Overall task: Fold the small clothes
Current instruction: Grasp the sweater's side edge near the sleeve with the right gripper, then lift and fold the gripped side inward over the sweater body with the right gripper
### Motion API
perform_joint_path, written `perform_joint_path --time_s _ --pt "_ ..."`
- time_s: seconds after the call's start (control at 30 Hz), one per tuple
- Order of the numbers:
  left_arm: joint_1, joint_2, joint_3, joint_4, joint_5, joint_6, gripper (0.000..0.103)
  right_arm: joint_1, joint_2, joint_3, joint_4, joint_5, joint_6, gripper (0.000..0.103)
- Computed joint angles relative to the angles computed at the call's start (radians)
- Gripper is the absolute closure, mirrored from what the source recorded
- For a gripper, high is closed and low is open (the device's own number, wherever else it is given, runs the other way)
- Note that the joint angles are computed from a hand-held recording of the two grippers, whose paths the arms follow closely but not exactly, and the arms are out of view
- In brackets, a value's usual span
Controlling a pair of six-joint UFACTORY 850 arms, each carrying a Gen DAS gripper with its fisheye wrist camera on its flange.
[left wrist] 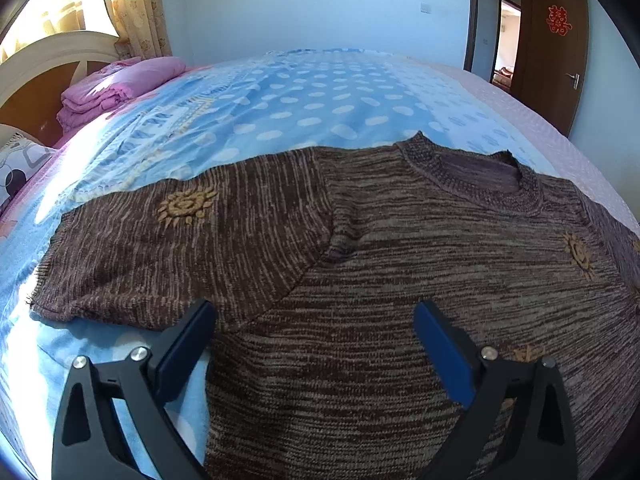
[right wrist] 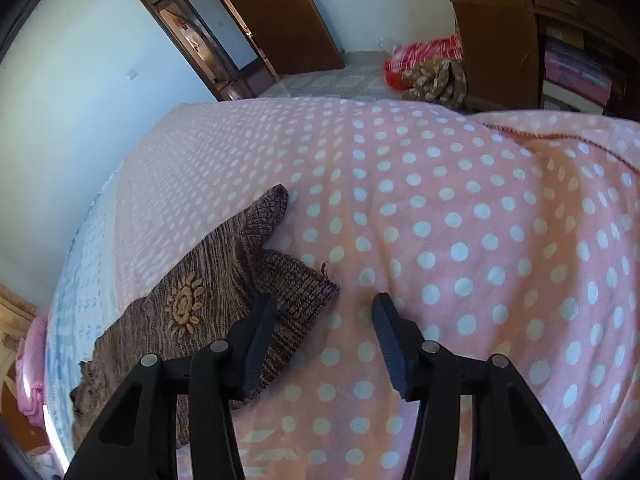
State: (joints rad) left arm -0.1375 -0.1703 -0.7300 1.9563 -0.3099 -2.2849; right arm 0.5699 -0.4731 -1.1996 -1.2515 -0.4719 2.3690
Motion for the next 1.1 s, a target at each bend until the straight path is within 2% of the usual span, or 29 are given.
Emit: perform_joint_path --time_s 0.07,0.13,0.2,0.3,0.37,0.5,0.6,0.73,0.87,1.0,1.1 --pt "0.005 -0.010 -0.009 -0.038 0.009 0.036 0.000 0.004 -0.027 -0.037 0.040 -0.028 -0.084 0.051" --pt "0.010 -0.008 -0.007 -0.016 0.017 0.007 0.000 0.009 -0.057 -0.083 0.134 -0.067 -0.230 0.056" --pt "0.017 -0.005 -0.002 0.026 0.031 -0.038 0.000 0.016 -0.086 -0.129 0.204 -0.125 -0.371 0.073" --pt "0.034 -0.007 0.000 0.114 0.056 -0.132 0.000 0.002 -0.058 -0.100 0.204 -0.063 -0.361 0.089" --pt "0.039 -0.007 0.003 0.167 0.063 -0.186 0.000 -0.008 -0.030 -0.075 0.181 -0.020 -0.300 0.095" --pt "0.039 -0.007 0.006 0.202 0.059 -0.222 0.000 0.028 0.016 -0.073 0.044 -0.061 -0.184 0.097" --pt "0.040 -0.008 0.006 0.224 0.061 -0.247 0.000 0.079 0.006 -0.144 0.015 -0.075 -0.239 0.098" --pt "0.042 -0.006 0.010 0.262 0.060 -0.285 0.000 0.142 -0.059 -0.281 0.011 -0.013 -0.329 0.098" --pt "0.048 -0.004 0.015 0.321 0.061 -0.343 0.000 0.203 -0.181 -0.451 0.062 0.088 -0.440 0.099" --pt "0.051 -0.003 0.018 0.371 0.061 -0.393 0.000 0.256 -0.341 -0.656 0.273 0.201 -0.689 0.099" --pt "0.054 -0.003 0.020 0.409 0.061 -0.430 0.000 0.290 -0.462 -0.789 0.491 0.229 -0.898 0.099"
